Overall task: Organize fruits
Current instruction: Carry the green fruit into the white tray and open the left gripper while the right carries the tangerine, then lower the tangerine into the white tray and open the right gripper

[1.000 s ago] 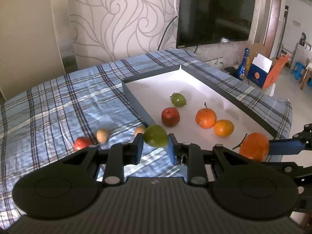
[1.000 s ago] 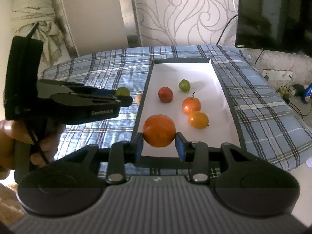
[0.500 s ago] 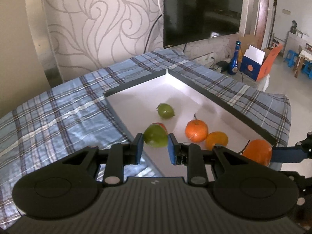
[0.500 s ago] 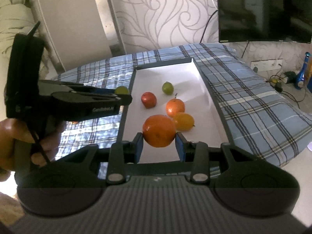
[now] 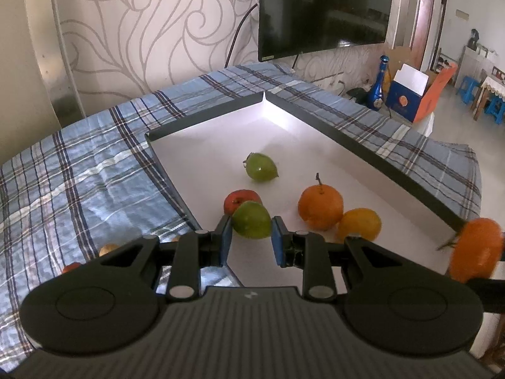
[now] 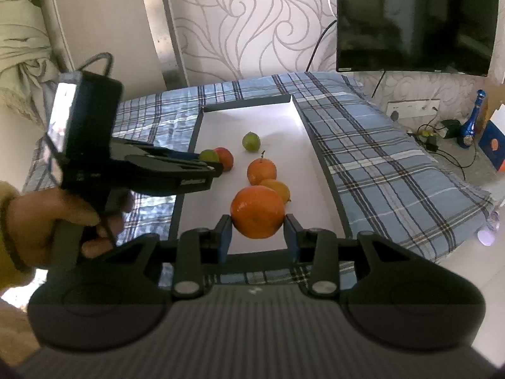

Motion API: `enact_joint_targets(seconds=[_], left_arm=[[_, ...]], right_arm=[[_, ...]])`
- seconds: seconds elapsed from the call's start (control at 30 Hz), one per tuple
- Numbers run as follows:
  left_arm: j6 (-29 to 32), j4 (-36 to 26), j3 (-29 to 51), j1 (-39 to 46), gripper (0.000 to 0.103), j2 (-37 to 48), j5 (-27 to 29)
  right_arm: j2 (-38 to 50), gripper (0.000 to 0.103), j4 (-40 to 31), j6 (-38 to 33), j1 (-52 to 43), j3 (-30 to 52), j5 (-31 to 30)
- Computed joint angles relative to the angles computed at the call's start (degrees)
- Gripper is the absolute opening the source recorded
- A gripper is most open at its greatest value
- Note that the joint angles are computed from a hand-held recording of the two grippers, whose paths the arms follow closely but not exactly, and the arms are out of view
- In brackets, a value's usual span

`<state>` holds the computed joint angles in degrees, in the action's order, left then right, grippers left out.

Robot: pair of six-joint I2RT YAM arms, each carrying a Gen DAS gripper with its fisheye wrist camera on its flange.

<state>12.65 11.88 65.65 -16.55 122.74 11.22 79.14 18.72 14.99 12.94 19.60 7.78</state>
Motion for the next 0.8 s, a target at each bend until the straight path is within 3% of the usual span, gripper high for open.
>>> enact_joint_targets(seconds=[0.37,0.8], left_arm=[[0.6,-2.3,6.8,-1.4,0.031,5.2,-0.4],[0.3,-8.0,20.8,-2.6,0.031,13.3,-5.4]], right_arm=[[-2.7,0.039,-2.5,1.5,0.8,-1.0,2.8],[-4.4,0.039,-3.8,2.3,1.5,-1.7,3.6]])
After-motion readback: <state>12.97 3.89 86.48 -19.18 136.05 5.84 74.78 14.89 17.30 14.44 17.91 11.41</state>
